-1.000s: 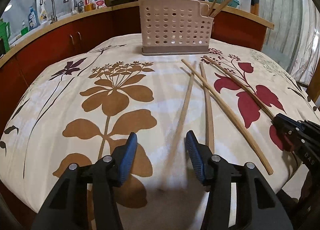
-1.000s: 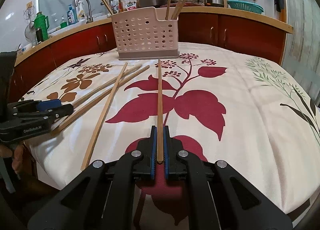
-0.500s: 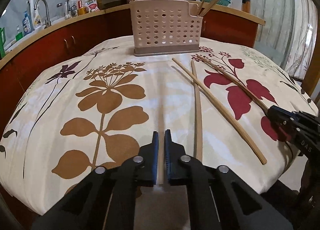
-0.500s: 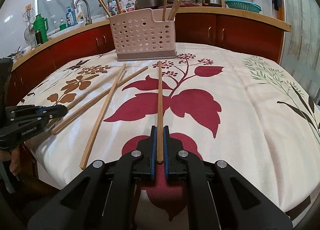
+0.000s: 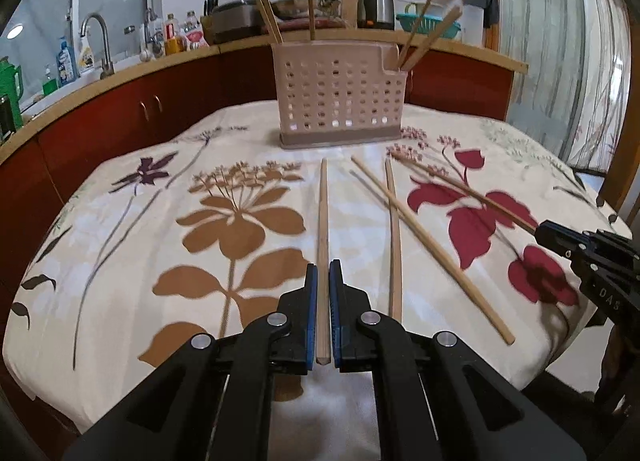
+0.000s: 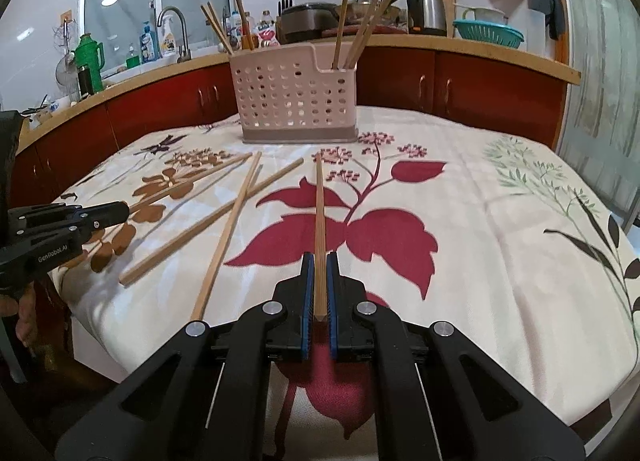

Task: Organize utensils
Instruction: 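Lift both held chopsticks and carry them over the holder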

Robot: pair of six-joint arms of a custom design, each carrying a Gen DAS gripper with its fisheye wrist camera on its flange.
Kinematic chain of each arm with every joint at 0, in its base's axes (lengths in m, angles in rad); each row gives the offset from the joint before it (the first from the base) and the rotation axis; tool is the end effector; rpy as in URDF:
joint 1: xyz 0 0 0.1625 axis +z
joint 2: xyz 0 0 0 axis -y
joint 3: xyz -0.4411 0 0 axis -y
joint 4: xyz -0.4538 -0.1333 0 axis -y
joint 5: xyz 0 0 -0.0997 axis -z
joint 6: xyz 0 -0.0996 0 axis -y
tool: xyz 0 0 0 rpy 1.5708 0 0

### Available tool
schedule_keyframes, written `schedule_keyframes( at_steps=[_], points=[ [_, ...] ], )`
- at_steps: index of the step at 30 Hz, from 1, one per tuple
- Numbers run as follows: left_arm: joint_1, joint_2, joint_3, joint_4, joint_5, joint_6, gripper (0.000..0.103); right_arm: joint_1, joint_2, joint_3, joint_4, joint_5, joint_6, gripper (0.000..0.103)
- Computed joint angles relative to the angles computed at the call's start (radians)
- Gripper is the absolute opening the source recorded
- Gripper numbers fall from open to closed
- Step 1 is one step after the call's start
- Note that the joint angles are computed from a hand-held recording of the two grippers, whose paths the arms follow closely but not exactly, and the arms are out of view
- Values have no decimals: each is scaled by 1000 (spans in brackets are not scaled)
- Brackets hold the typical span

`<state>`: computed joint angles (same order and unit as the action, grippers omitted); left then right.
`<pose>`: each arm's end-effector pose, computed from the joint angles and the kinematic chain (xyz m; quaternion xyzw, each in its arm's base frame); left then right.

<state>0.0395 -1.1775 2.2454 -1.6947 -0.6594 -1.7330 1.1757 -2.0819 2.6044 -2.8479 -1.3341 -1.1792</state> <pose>-0.3881 -0.2275 0.0558 0.1186 0.8159 -0.4163 0.3835 0.0228 -0.3524 0.3185 0.3929 -0.8365 0.3360 0.1817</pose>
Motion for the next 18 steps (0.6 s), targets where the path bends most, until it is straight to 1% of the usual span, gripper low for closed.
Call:
schedule_keyframes(
  at_steps=[11,18],
  points=[
    [-39,-17,-45,161,82,-91,7,10,-68,-9,41,67,18,7],
    [-61,-25,-73,239,123,-136,7,25,-101,-9,51,90,18,7]
  ],
)
